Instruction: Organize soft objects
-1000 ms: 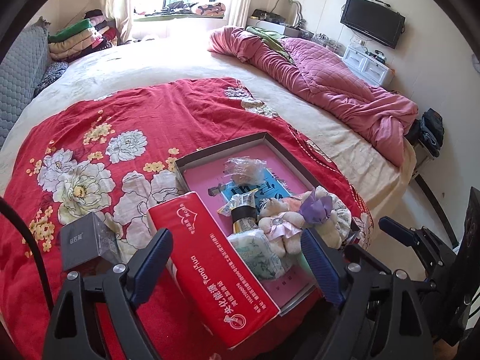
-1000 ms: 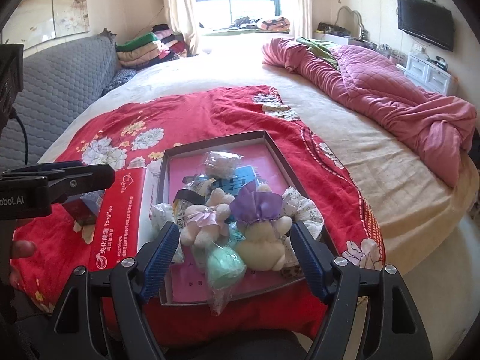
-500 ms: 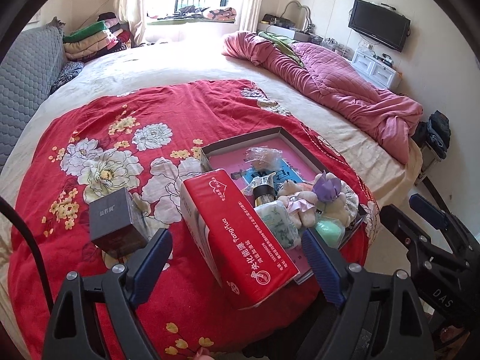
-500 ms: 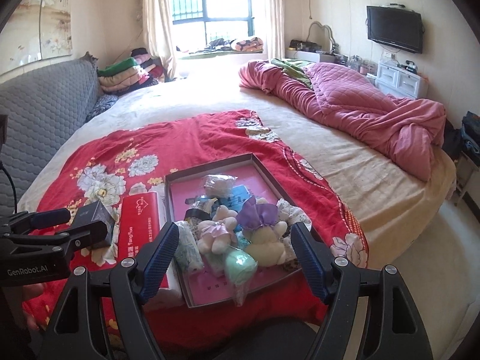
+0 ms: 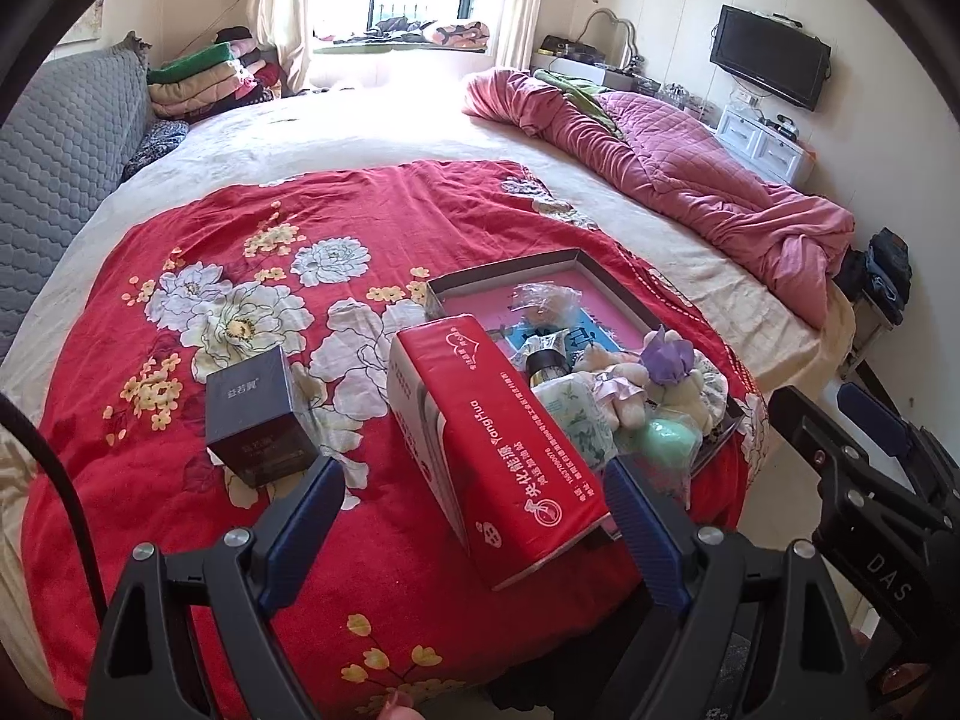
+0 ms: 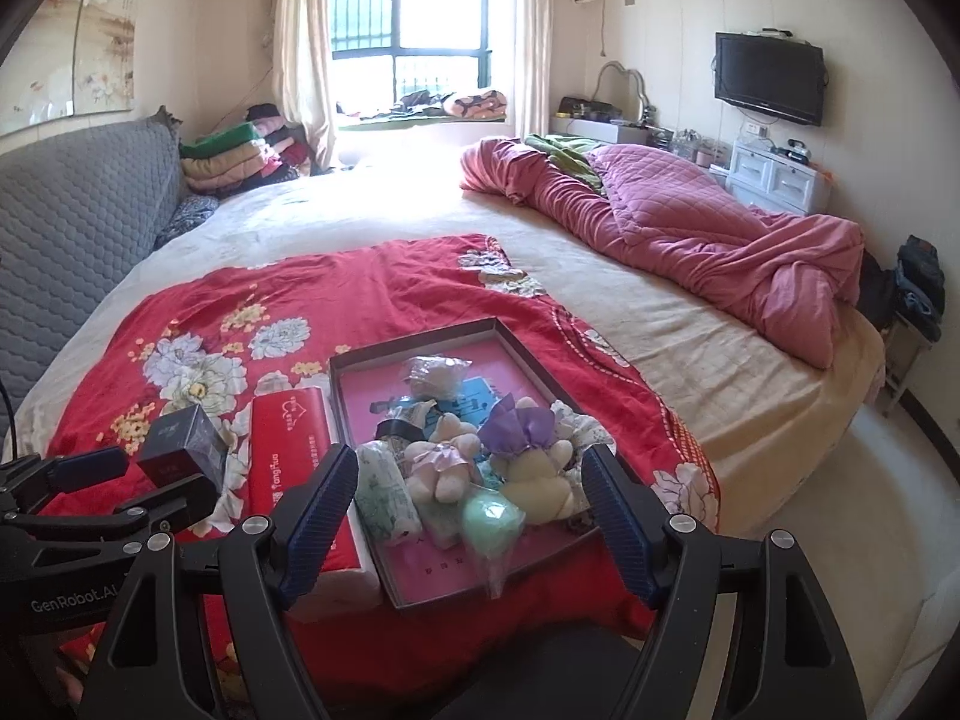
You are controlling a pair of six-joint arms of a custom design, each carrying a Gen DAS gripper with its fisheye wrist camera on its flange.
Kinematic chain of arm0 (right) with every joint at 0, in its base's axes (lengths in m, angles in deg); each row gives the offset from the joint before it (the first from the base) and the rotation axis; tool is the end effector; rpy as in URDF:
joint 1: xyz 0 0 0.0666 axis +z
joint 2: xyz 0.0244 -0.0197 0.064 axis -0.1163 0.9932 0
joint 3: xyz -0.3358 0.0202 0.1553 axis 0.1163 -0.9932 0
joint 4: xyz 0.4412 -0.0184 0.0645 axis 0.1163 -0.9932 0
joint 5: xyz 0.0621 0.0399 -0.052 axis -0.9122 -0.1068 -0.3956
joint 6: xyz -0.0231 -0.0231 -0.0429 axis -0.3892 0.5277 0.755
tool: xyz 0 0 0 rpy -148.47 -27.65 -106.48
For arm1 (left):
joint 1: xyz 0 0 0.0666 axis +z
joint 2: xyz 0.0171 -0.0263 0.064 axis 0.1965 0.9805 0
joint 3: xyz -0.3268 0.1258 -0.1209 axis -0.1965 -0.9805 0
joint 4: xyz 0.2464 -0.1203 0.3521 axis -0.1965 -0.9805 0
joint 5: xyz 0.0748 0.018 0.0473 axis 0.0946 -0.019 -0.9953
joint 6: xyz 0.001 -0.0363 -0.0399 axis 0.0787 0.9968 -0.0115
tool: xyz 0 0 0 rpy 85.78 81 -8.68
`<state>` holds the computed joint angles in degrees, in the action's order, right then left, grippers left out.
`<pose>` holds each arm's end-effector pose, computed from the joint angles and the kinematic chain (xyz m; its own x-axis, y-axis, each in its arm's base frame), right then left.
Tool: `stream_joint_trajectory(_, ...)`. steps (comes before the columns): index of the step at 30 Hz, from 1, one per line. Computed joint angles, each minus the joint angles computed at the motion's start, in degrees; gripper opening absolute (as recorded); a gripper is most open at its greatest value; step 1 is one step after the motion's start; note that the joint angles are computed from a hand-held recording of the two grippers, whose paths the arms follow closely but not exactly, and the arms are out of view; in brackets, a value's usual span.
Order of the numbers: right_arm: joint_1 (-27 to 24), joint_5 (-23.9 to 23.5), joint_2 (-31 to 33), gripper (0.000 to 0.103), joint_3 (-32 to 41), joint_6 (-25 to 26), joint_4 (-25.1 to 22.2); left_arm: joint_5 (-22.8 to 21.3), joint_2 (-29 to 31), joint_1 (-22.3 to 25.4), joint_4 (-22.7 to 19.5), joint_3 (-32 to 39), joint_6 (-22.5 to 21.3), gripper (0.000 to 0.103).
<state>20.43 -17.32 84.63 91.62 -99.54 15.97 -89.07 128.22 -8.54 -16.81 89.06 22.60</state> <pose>0.5822 0.2856 0.5172 -0.6597 -0.0176 -0.7513 -0.0478 0.9987 0.0186 0.6012 -0.2139 0.4976 -0.7755 -0.0662 -0.6278 0.0235 0.9908 -0.1335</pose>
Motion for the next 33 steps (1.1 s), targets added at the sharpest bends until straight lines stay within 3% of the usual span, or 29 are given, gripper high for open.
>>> stream_joint_trajectory(8,0.6,-0.4,-0.4,0.078,-0.8,-5.7,-3.9,-0.8,-2.0,0.0,0.0,-3.3,0.4,0.088)
stream_joint_trajectory(15,1.3,0.0,-3.2,0.078,-4.9,-8.2,-2.3,-1.9,-3.7,-0.3,0.4,-6.2,0.5,0.088)
stream_joint_trajectory(33,1.3,-1.7,-2.8,0.078,-8.2,-11.7,-6.0,-2.3,-3.6,-1.1,0.6,-8.6,0.9,0.088)
